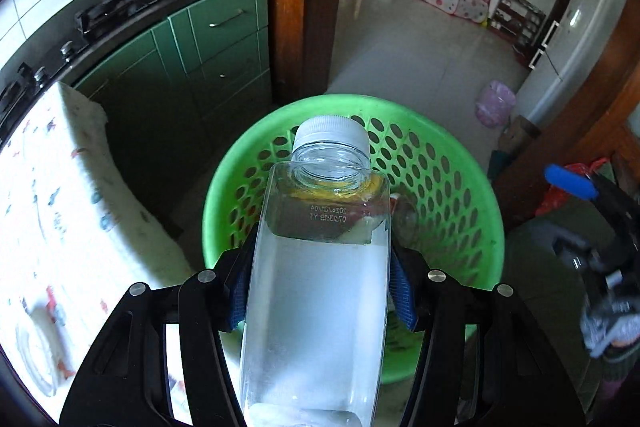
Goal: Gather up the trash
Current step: 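Carry the water bottle and packet over the basket and open both grippers, then move both grippers back toward the table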
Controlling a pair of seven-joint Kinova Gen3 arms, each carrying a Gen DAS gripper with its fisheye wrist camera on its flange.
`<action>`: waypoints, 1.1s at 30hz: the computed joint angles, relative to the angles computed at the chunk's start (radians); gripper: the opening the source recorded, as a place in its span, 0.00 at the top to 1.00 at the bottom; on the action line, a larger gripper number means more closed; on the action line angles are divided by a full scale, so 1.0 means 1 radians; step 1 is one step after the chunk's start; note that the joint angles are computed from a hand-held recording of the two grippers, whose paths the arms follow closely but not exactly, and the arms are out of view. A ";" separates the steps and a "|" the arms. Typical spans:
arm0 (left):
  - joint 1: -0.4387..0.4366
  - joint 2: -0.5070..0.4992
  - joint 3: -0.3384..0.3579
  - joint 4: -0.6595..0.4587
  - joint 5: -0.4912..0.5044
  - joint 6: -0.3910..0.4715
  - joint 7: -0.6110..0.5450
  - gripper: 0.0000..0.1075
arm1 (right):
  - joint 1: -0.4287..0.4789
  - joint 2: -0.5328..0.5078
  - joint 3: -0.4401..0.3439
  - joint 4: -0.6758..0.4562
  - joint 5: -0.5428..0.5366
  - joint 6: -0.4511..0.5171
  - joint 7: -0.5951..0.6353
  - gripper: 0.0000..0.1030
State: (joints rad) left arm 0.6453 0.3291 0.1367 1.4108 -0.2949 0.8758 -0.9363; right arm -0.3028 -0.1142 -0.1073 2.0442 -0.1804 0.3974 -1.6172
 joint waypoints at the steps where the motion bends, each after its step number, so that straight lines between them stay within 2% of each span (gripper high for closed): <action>1: -0.001 0.010 0.001 -0.009 0.002 0.001 -0.002 0.48 | -0.005 -0.002 0.008 0.006 -0.015 -0.002 0.015 0.17; 4: 0.003 0.036 -0.003 -0.031 0.005 0.004 -0.002 0.47 | -0.016 -0.005 0.028 0.022 -0.062 -0.009 0.058 0.17; 9: 0.037 0.023 -0.029 0.010 -0.043 -0.055 0.055 0.31 | -0.017 -0.005 0.029 0.033 -0.091 -0.011 0.082 0.17; 15: 0.052 -0.037 -0.022 0.059 -0.084 -0.046 0.093 0.31 | -0.021 -0.029 0.018 0.041 -0.099 -0.007 0.079 0.17; 22: 0.046 -0.195 0.023 0.185 -0.168 0.006 0.209 0.31 | -0.044 -0.079 -0.032 0.047 -0.068 -0.016 0.004 0.17; 27: 0.004 -0.332 0.078 0.287 -0.200 0.055 0.278 0.31 | -0.073 -0.104 -0.069 0.034 -0.037 -0.016 -0.057 0.17; 33: -0.064 -0.514 0.150 0.412 -0.223 0.155 0.342 0.31 | -0.107 -0.105 -0.129 0.003 0.013 -0.009 -0.139 0.17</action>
